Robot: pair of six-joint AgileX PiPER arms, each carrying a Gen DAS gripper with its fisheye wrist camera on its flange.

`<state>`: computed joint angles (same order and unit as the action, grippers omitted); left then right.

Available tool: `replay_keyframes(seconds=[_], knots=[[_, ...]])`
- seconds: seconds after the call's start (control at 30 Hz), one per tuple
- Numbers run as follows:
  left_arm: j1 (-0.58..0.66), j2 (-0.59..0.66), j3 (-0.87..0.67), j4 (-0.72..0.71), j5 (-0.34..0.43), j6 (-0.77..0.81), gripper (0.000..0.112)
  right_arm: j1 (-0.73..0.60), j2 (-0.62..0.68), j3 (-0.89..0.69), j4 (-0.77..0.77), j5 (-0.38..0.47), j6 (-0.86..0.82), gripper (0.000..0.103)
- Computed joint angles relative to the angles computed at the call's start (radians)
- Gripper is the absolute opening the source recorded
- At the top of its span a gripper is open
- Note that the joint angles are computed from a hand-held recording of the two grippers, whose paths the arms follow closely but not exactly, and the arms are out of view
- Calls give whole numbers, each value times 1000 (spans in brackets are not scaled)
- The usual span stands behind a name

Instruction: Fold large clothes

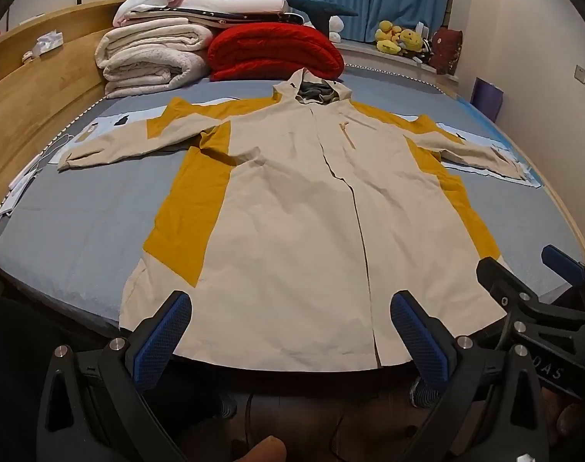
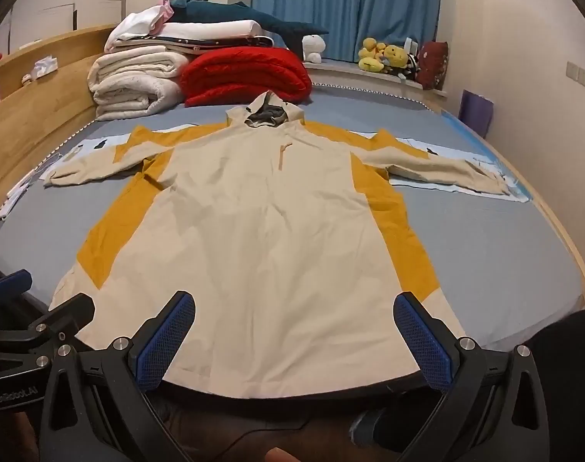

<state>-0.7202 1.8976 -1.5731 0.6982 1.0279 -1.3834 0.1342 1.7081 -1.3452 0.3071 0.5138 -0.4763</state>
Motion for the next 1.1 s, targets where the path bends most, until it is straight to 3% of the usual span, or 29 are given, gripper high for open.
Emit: replay_keyframes(seconds=[0.23, 0.53, 1.1], knots=[[3, -13, 13, -11, -21, 5, 103, -10, 23, -30, 19, 45, -17, 102], [18, -35, 57, -29, -69, -22, 102, 0, 24, -18, 4, 34, -14, 102], [5, -22, 39, -12, -36, -16, 102, 2, 22, -12, 19, 35, -51, 100]])
